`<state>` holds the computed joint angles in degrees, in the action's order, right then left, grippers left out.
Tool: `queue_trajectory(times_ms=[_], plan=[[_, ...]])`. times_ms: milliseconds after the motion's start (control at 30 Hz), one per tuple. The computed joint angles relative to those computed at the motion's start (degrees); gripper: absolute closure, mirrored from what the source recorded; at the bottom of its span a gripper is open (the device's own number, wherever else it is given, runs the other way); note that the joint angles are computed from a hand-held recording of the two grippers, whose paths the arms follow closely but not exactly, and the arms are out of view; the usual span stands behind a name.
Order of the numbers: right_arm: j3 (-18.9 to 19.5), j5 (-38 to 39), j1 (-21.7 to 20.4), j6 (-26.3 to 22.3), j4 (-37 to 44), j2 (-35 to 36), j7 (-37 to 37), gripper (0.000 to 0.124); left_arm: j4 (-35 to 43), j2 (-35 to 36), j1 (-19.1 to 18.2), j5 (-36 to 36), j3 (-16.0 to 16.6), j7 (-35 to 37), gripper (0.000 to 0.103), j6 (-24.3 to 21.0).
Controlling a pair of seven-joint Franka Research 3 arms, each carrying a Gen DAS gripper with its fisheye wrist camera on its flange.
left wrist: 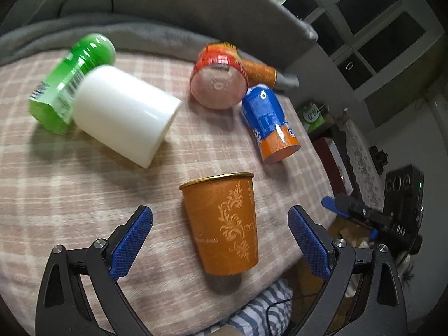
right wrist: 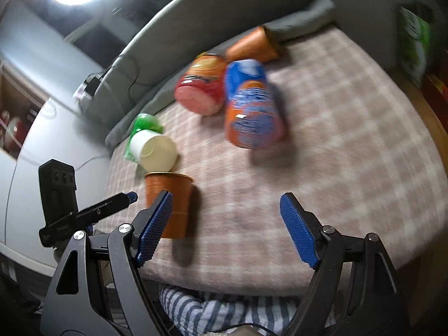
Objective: Flip cup upright
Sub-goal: 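Close the left tool on the orange cup while the right tool releases it, then lower the orange cup rim-up onto the table with the left tool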
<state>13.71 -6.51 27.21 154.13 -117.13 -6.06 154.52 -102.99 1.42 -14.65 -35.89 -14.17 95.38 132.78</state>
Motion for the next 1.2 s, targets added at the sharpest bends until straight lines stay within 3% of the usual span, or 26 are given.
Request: queue_trajectory(times_ms=[267, 533, 567, 667, 700, 1033, 1200], plan=[[1.2, -0.7, -2.4, 3.3, -6.4, -4.1, 4.0, 0.042, 4.1, 4.4, 0.7, 1.0, -0.9, -2.3, 0.012, -3.5], [3.3, -10.7, -3.5, -4.1, -3.1, -3.5, 8.2, 0.042, 5.7, 5.9, 1.0, 2.4, -1.8, -3.1, 0.019, -4.1], [3.3, -11.4, -3.3, -4.4, -2.9, -3.5, 8.5, 0.042, 5.9, 6.0, 1.0, 2.6, -1.9, -3.1, 0.027, -4.2], [3.0, -12.6, -2.9, -5.2, -2.5, -3.3, 9.0, 0.042, 6.6, 6.6, 1.0, 3.2, -2.1, -3.3, 0.033, -4.6], [2.9, -12.9, -2.8, -5.6, -2.4, -3.3, 9.1, 0.042, 6.5, 6.6, 1.0, 3.5, -2.1, -3.3, 0.037, -4.5], [2.0, -13.0, -1.7, -6.3, -1.4, -2.0, 8.7, 0.042, 4.9, 5.1, 0.4, 5.4, -2.3, -2.3, 0.036, -1.3], [1.8, -13.5, -1.1, -6.9, -0.5, -1.4, 8.5, 0.042, 2.6, 3.0, -0.4, 7.1, -2.1, -2.1, 0.036, 2.4]])
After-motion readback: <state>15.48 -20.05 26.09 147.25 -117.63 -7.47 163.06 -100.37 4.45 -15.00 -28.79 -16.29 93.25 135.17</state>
